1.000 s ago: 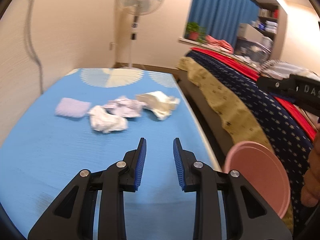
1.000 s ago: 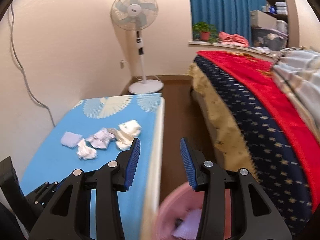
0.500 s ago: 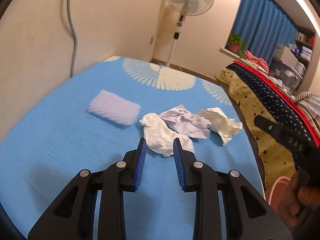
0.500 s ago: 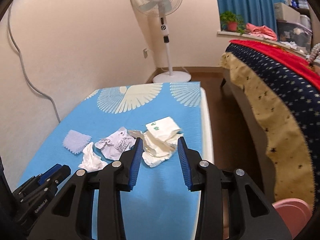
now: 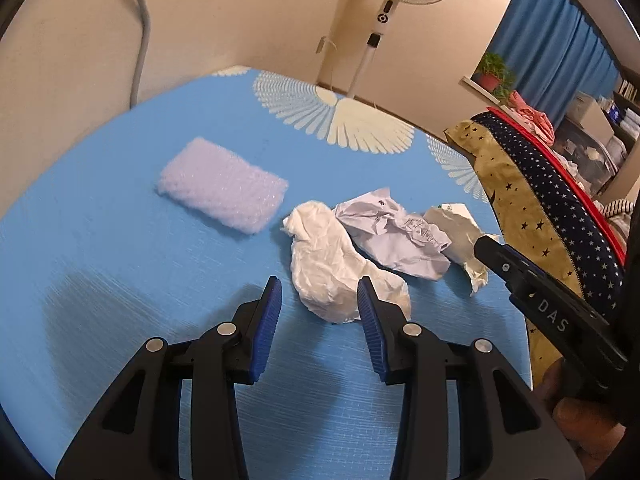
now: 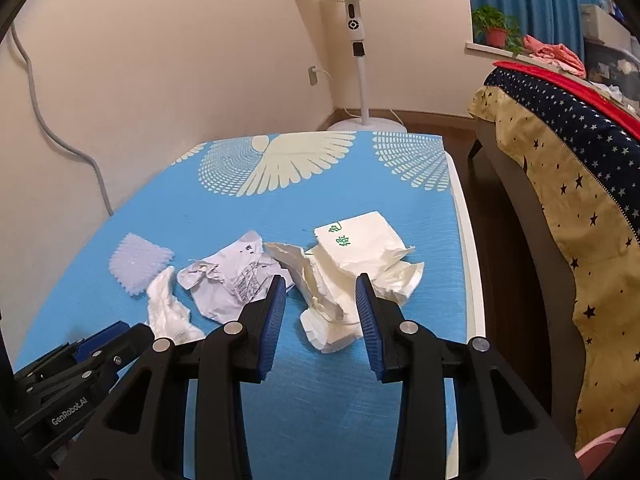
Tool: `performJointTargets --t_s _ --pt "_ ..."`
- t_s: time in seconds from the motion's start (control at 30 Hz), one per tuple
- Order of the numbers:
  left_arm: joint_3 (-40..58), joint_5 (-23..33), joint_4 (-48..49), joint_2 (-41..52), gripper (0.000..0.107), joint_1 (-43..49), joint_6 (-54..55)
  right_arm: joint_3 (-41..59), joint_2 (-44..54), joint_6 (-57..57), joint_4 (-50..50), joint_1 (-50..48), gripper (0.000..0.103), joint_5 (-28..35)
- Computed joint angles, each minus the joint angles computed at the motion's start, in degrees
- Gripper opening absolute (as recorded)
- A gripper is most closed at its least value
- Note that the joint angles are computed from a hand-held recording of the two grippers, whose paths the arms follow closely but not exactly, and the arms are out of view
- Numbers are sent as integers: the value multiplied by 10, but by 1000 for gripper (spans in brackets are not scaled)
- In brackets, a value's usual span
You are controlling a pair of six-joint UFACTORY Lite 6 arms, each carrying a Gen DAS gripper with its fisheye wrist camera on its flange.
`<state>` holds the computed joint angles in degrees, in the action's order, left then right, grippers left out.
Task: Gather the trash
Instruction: 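Close the left gripper on a white tissue while the right grasps the white paper, then carry the tissue with the left gripper while the right carries the paper to the bin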
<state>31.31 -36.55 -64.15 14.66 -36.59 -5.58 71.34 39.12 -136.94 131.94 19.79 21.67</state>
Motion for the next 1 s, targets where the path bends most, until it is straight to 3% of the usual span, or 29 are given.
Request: performJointTargets --t_s 0.03,0.1,0.13,0.23,0.43,0.7,0.83,1.0 --pt "0 4 11 1 39 4 -7 5 5 -1 2 2 37 -6" --pt "-2 6 27 4 34 7 -20 15 14 14 -15 5 23 -11" --pt "-2 6 31 5 23 7 -23 19 18 26 -28 5 14 -13" --pt "-5 6 34 3 6 3 -21 12 13 28 -34 5 2 -13" --pt "-27 -7 -4 -37 3 -17 21 -48 -49 1 -11 -1 2 -10" --pt "-80 -29 -109 -142 2 -73 103 -184 -231 2 -31 -6 1 -29" --pt "-96 -61 -214 -208 2 -136 198 -253 -338 81 -109 -16 1 -42" --pt "-106 -116 -324 -275 2 -222 288 -340 -490 257 -289 -45 2 -48"
